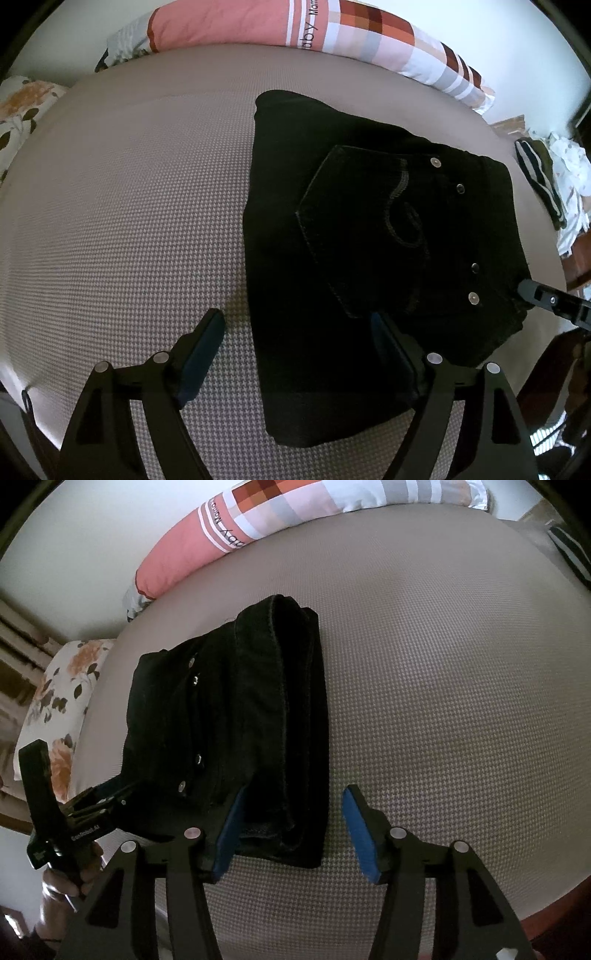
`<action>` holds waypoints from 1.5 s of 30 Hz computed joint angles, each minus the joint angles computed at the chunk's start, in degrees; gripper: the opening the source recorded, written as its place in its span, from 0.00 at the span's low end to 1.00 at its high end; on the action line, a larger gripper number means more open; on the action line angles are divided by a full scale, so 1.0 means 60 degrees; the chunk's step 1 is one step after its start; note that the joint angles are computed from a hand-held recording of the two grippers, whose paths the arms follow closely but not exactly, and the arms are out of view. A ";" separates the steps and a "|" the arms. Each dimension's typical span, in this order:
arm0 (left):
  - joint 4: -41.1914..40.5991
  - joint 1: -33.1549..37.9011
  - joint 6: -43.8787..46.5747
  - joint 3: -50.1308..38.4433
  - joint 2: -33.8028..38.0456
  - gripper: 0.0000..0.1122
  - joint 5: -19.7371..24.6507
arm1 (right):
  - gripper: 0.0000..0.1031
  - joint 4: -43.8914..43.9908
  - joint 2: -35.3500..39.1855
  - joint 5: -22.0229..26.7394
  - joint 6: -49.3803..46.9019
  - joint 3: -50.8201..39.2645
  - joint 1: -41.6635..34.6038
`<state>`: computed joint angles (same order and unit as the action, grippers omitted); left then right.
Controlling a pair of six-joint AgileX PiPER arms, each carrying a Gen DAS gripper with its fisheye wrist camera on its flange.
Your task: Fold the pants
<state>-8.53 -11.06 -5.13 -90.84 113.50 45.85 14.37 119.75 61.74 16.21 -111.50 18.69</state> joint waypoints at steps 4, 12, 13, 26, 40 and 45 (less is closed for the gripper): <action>0.0211 -0.0059 -0.0166 -0.0109 -0.0013 0.73 0.0180 | 0.50 -0.0014 0.0210 0.0297 -0.0090 -0.0416 -0.0022; 0.1206 -0.0403 -0.0736 -0.0521 -0.0010 0.73 0.0602 | 0.50 0.0306 0.0691 0.0756 -0.0389 -0.1214 -0.0159; 0.1265 -0.0404 -0.0717 -0.0611 0.0014 0.73 0.0665 | 0.50 0.0374 0.0790 0.0839 -0.0438 -0.1356 -0.0202; 0.0525 0.0325 -0.0166 -0.2187 0.0806 0.73 0.1744 | 0.52 0.2315 0.1415 0.1047 -0.1533 -0.1674 -0.0975; -0.3500 0.1980 0.1849 -0.3282 0.1790 0.73 0.3334 | 0.54 0.4543 0.1589 0.0791 -0.2605 -0.1000 -0.1892; -0.3635 0.2038 0.2082 -0.3776 0.2059 0.73 0.3764 | 0.54 0.5006 0.2078 0.1097 -0.2919 -0.1616 -0.2071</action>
<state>-30.34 1.17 7.37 -113.49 125.85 68.44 44.40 132.22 68.33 -1.30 -121.19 6.26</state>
